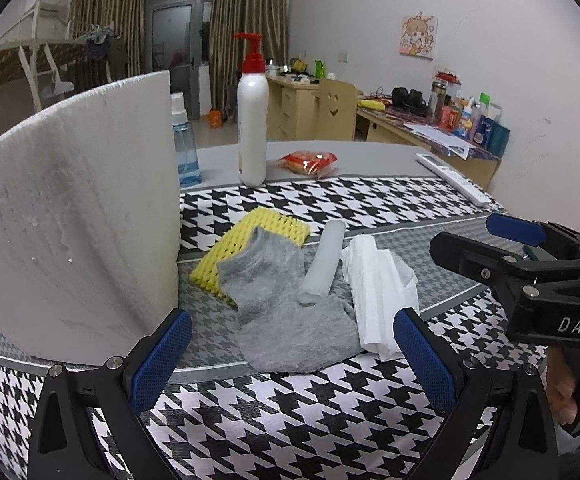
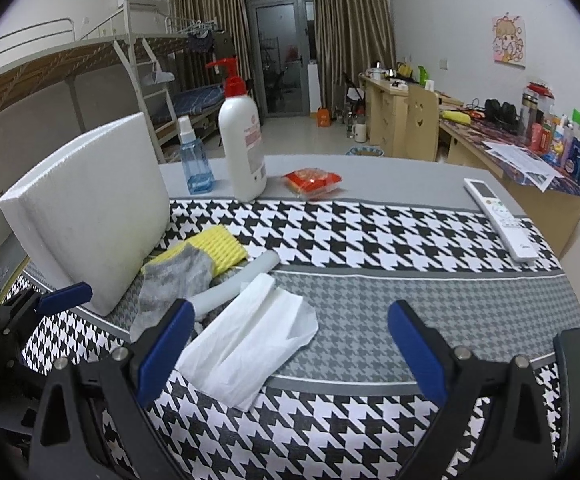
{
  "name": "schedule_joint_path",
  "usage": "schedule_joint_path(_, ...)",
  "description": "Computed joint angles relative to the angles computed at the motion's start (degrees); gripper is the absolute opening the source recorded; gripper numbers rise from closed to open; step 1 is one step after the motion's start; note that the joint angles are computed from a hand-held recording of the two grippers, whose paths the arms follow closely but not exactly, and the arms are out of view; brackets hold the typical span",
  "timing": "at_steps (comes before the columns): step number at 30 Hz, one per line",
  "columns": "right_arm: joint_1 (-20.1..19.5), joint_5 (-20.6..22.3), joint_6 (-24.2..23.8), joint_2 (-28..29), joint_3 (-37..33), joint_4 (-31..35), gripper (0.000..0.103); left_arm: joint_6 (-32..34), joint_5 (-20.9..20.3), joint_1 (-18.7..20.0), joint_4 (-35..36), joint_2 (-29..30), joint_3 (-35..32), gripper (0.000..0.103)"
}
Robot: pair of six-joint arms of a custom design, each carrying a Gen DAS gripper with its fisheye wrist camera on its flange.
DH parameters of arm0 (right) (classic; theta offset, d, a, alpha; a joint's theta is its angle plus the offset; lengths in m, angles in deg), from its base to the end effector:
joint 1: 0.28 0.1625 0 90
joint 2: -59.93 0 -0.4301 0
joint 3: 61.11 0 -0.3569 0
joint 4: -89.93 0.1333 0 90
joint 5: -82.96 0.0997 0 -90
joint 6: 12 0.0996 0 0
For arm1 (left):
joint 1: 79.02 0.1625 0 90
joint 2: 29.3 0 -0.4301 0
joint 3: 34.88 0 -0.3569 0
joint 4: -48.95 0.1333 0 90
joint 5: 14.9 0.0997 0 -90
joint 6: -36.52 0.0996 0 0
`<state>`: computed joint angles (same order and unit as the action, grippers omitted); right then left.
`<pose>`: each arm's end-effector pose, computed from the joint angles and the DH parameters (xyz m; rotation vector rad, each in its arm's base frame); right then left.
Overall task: Organize soft objects
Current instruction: 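Close the left tool on the grey sock while the right tool grasps the white tissue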
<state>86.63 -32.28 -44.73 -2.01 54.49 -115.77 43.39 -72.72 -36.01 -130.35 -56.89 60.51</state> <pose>0.0616 -0.5442 0.3004 0.2744 -2.1869 1.0995 -0.3407 -0.5726 -0.0106 1.0695 2.4255 -0.7339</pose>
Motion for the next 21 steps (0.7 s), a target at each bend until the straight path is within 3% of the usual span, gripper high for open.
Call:
schedule_joint_path(10, -0.31, -0.24, 0.25, 1.06, -1.79, 3.11, 0.099, -0.96, 0.09, 0.43, 3.03, 0.31, -1.17, 0.096)
schedule_joint_path(21, -0.67, -1.64, 2.73, 2.15, -4.24, 9.23, 0.084, -1.68, -0.09, 1.20, 6.10, 0.85, -2.67, 0.091)
